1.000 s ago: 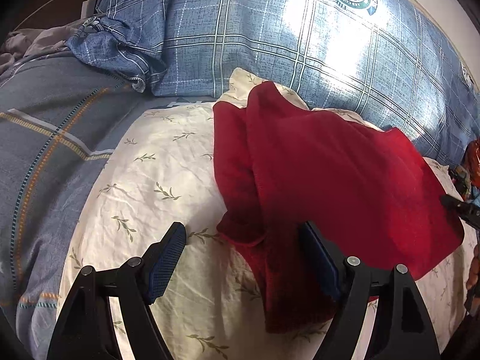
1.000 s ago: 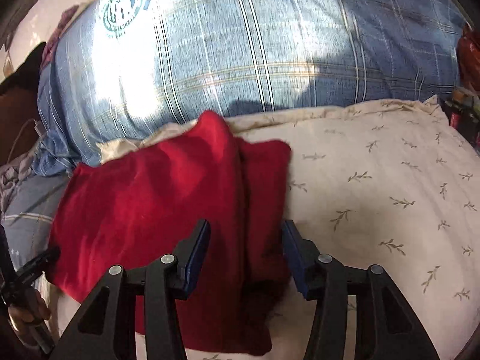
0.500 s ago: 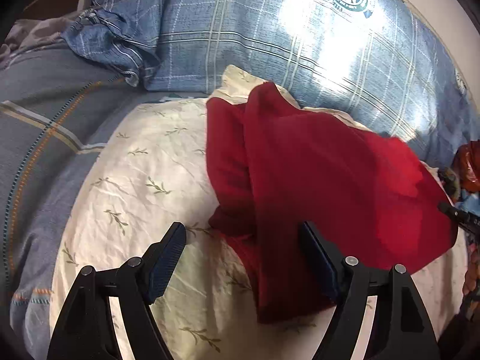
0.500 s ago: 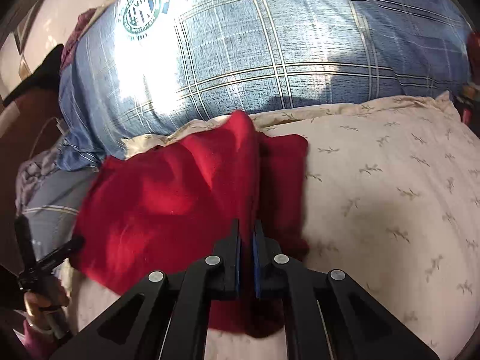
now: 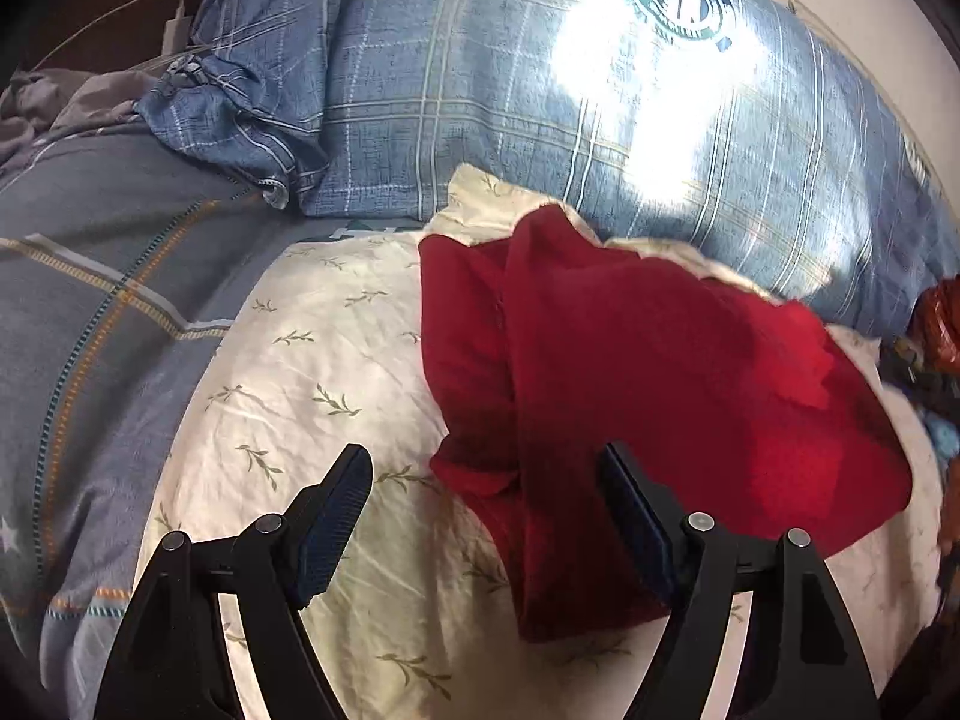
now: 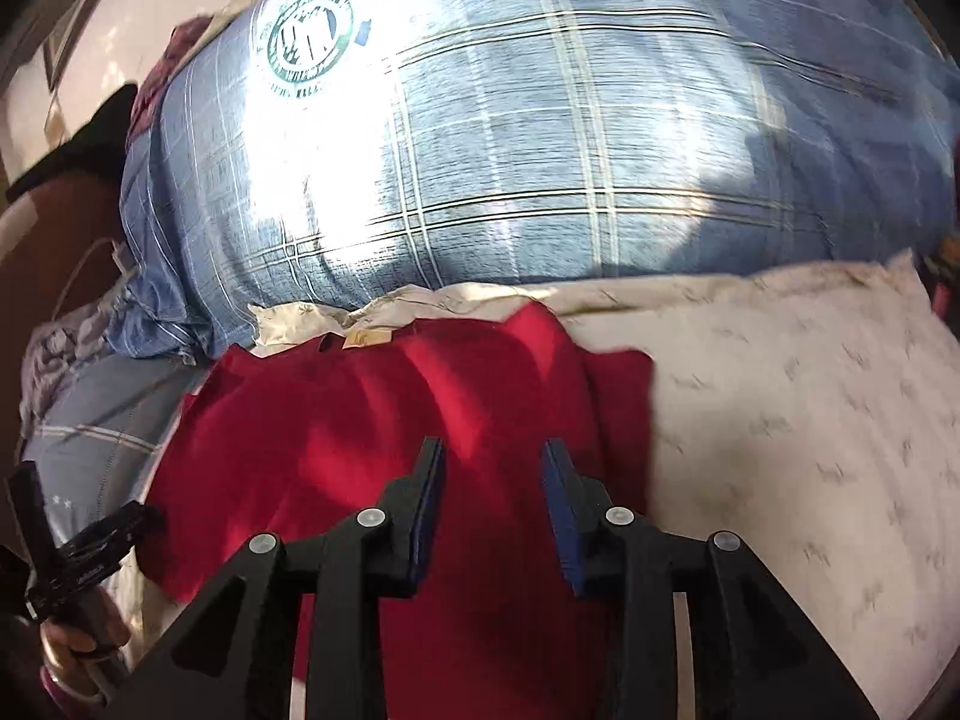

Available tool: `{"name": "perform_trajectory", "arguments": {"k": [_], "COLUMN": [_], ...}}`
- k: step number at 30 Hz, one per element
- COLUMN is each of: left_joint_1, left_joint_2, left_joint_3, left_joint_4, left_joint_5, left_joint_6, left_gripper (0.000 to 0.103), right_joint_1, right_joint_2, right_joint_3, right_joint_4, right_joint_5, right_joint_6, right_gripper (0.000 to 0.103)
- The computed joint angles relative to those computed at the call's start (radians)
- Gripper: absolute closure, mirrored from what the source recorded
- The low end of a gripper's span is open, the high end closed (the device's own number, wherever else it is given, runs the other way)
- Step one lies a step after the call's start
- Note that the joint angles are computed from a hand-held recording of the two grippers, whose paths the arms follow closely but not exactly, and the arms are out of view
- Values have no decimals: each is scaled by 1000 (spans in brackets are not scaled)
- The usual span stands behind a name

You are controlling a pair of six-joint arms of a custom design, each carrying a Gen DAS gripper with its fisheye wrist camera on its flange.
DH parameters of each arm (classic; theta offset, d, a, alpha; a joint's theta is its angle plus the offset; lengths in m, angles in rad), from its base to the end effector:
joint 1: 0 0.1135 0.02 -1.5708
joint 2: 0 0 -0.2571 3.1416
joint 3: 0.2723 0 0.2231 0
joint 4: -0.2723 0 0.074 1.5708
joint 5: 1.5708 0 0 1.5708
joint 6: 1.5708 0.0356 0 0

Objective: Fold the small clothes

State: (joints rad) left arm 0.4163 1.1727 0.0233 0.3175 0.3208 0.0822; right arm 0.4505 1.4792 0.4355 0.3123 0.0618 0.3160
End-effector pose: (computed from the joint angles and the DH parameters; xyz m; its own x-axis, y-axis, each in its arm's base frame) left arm 0.1285 0.0446 0.0993 -0.6894 -0.2196 -0.6903 -0.1334 0.9751 -0.1770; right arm 0.2152 0.1016 0.1408 -0.6937 0.0090 -0.7202 -0.1869 0.9634 0.1921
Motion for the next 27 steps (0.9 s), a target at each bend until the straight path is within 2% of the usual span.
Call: {"name": "perform_trajectory", "arguments": {"k": [2, 3, 5, 7, 9, 11, 14, 15, 17, 19, 22, 23, 26, 27], "left_joint_1": [-53, -65, -76, -71, -50, -36, -17, -12, 4, 17, 48, 53, 84, 98], "left_joint_2": [74, 83, 100, 135, 153, 138, 112, 99, 86, 85, 98, 93, 38, 23], "left_joint_3": [-10, -14, -11, 2, 12, 17, 20, 17, 10, 5, 13, 15, 24, 29], "left_joint_4": [78, 96, 111, 121, 119, 96, 75, 73, 74, 73, 67, 58, -16, -42], "left_joint_5": [-56, -67, -71, -60, -38, -27, -8, -3, 4, 8, 25, 31, 59, 74], "left_joint_6": [-6, -11, -17, -20, -14, -6, 1, 3, 13, 20, 26, 23, 44, 54], "left_gripper": [26, 26, 23, 23, 23, 24, 25, 25, 25, 25, 25, 25, 25, 25], "right_joint_1": [-3, -9, -42, -72, -75, -34, 27, 47, 109, 99, 27, 24, 87, 117], "right_joint_2": [149, 236, 386, 446, 431, 388, 328, 325, 347, 395, 519, 506, 433, 419], "right_joint_3": [112, 181, 302, 330, 325, 305, 289, 295, 344, 385, 494, 473, 469, 479], "right_joint_4": [-3, -14, -45, -5, -11, -32, -51, -56, -93, -100, -193, -159, -188, -197], "right_joint_5": [13, 26, 47, 56, 56, 99, 61, 80, 195, 221, 177, 172, 153, 137], "right_joint_6": [-21, -33, -33, -28, 6, 22, 15, 6, -23, -29, 24, 38, 52, 53], "right_gripper": [70, 74, 74, 74, 74, 67, 69, 68, 67, 67, 64, 64, 60, 55]}}
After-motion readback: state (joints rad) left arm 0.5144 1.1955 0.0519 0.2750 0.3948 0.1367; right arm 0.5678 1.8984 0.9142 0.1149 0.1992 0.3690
